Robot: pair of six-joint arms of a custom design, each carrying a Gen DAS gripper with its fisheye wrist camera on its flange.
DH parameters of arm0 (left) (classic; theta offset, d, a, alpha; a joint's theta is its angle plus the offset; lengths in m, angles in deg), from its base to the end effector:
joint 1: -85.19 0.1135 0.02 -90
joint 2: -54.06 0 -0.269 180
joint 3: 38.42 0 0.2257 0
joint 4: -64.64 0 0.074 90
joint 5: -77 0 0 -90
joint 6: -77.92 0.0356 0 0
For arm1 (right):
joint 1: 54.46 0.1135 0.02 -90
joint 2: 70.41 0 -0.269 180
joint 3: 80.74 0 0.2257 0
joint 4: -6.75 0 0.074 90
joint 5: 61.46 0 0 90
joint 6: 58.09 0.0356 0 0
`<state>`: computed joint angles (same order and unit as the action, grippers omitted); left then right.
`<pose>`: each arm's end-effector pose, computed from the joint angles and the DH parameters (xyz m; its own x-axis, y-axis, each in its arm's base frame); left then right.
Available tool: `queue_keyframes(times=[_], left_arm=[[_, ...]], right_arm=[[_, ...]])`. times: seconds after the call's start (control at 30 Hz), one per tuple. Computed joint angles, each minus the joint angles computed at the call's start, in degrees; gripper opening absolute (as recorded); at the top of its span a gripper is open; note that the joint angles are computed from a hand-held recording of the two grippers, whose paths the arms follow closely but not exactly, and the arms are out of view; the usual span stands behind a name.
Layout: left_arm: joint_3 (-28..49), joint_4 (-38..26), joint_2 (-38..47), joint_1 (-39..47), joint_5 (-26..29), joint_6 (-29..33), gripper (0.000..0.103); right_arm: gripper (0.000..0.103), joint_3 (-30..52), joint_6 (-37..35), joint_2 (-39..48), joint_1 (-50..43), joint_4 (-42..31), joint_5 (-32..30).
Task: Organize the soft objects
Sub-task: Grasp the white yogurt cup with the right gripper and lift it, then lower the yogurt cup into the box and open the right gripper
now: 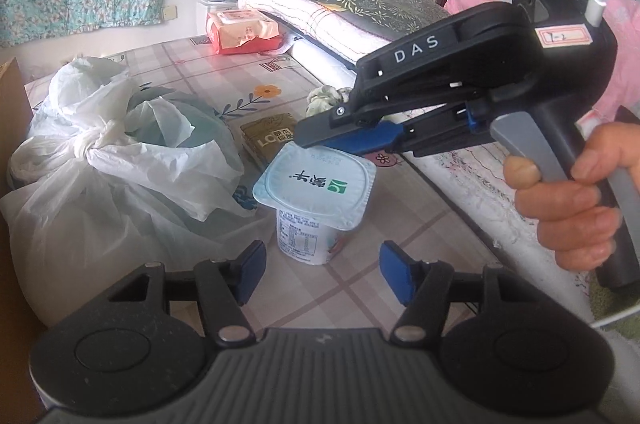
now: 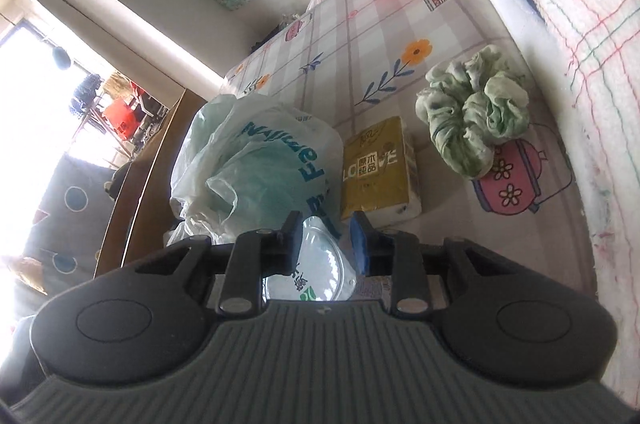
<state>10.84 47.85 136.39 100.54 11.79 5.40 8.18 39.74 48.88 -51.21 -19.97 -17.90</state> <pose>0.2371 0.0496 0.1757 -0.6970 0.0914 -0.7112 0.2408 0.9641 -0.1121 0.3978 0.0484 0.1513 -0.8892 0.0435 -0.4554 -0.3139 0.6660 0.6767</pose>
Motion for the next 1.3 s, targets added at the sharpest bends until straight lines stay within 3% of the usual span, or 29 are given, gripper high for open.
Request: queue_keyframes(times=[0.23,0.43,0.63,0.77,1.0,1.13,1.3], left_arm=[[1.9,2.9,5.5,-1.1,-1.6,-1.6,0.064],[0.1,4.3,3.5,0.1,-0.3,-1.2,0.058],[1.5,-4.2,-2.2,4.2,4.7,1.2,0.058],[3.8,-13.1,-8.4,9.0,9.6,4.9,0.058],[12.8,-30.0,-14.6,25.5,18.0,14.5,0.058],[20.2,-38.0,-13.1,38.1,21.5,21.6,0.058],[33.0,-46.2,-2.7,50.2,23.3,25.8,0.058]], right_arm=[[0.022,-1.7,-0.8,-0.5,0.9,-0.9,-1.9],[0.018,-4.3,0.1,-2.8,1.3,-1.8,-2.1],[0.018,-10.1,2.4,-9.9,2.3,-0.7,0.3],[0.018,-12.9,3.7,-17.7,3.3,-2.2,0.8],[0.021,-12.4,8.8,-26.0,12.5,-1.8,1.2],[0.021,-7.0,13.3,-24.1,21.0,-0.2,0.9],[0.021,8.4,15.6,-14.3,31.4,-4.8,1.2]])
